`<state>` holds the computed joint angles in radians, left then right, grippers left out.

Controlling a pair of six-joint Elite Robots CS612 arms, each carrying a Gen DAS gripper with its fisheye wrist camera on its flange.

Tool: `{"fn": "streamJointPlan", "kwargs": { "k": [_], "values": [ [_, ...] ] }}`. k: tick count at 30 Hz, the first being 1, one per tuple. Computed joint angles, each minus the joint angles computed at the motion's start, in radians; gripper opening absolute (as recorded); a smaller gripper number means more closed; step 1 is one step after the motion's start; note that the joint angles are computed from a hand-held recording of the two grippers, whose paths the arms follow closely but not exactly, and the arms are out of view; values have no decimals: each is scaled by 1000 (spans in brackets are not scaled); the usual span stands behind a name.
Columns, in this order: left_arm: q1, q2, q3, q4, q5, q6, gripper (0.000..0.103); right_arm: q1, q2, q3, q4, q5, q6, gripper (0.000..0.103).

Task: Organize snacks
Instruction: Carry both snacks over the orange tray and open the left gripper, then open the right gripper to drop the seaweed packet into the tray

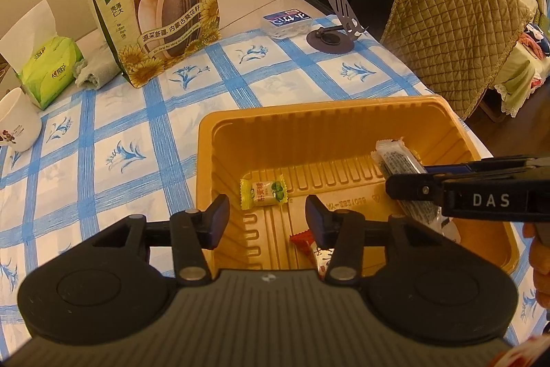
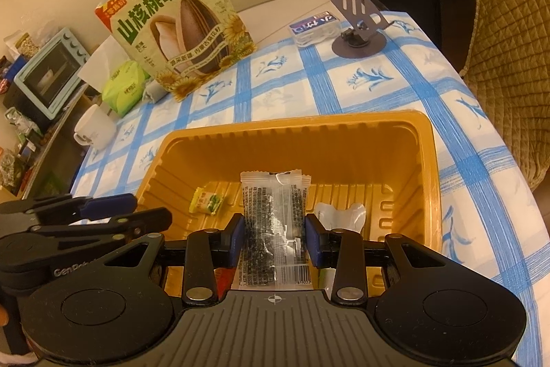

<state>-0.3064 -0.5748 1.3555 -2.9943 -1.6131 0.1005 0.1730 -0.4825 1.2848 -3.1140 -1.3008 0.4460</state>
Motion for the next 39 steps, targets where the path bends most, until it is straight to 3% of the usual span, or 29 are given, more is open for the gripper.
{"fn": "streamJointPlan", "kwargs": {
  "k": [4, 8, 13, 21, 39],
  "values": [
    [0, -8, 13, -7, 3, -4, 53, -2, 5, 1, -18, 3, 32, 40],
    [-1, -18, 29, -21, 3, -10, 58, -8, 3, 13, -57, 20, 72, 62],
    [-3, -40, 66, -59, -6, -25, 69, -9, -19, 43, -99, 7, 68, 65],
    [-5, -91, 154, -139, -25, -60, 77, -15, -72, 131, -168, 12, 46, 82],
    [-4, -230, 409, -265, -25, -204, 80, -16, -218, 421, -338, 14, -39, 86]
  ]
}}
